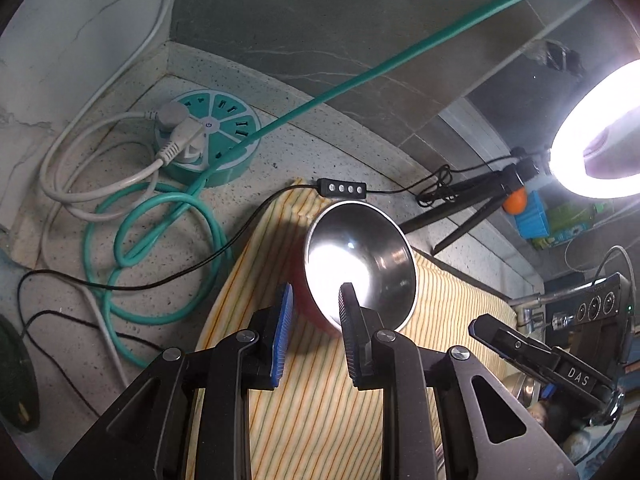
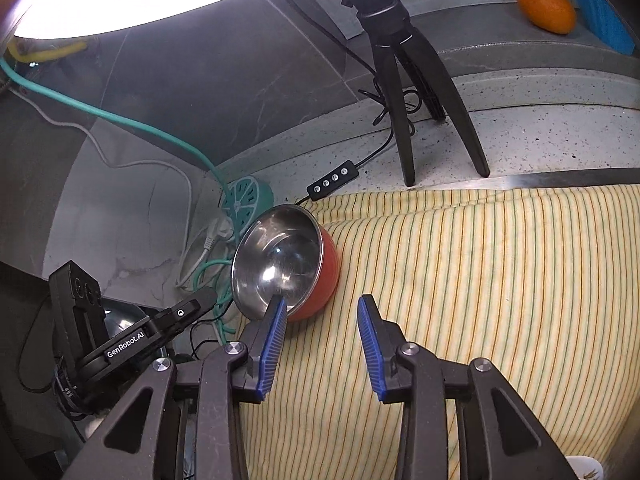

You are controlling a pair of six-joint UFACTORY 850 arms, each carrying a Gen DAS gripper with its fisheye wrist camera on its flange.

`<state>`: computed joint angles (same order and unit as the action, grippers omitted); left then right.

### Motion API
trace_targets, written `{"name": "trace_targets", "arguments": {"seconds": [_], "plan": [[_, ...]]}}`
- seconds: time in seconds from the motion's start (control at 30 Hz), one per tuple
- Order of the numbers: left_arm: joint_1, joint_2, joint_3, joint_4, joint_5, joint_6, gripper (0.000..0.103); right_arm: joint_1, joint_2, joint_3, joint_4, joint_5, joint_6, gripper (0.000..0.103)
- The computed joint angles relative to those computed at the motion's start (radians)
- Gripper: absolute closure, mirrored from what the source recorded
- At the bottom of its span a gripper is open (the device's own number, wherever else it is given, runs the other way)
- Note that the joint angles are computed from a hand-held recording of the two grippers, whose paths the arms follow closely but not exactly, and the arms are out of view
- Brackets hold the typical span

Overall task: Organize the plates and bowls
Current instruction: 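Grasp the rim of the red pot with the left tool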

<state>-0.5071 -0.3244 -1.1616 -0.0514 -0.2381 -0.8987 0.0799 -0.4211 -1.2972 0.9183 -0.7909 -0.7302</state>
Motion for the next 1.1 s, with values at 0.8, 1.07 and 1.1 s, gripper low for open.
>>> {"name": "trace_targets", "arguments": {"seconds": [0.8,1.07,1.1], "plan": [[0.037,-0.082,-0.071,-0.166,-0.019,0.186,0.082,0.048,-0.135,-0.127,-0.027,0.031,0.113,0.073],[0.034,-0.097,-0.080,-0.138,-0.024,0.161,0.085,0.063,-0.161,-0.150,-0.048,0.029,0.135,0.084],[0.033,-0.099,-0.081,-0.130,-0.024,0.154,0.088,0.064,-0.163,-0.151,-0.049,0.028,0.136,0.087]]}}
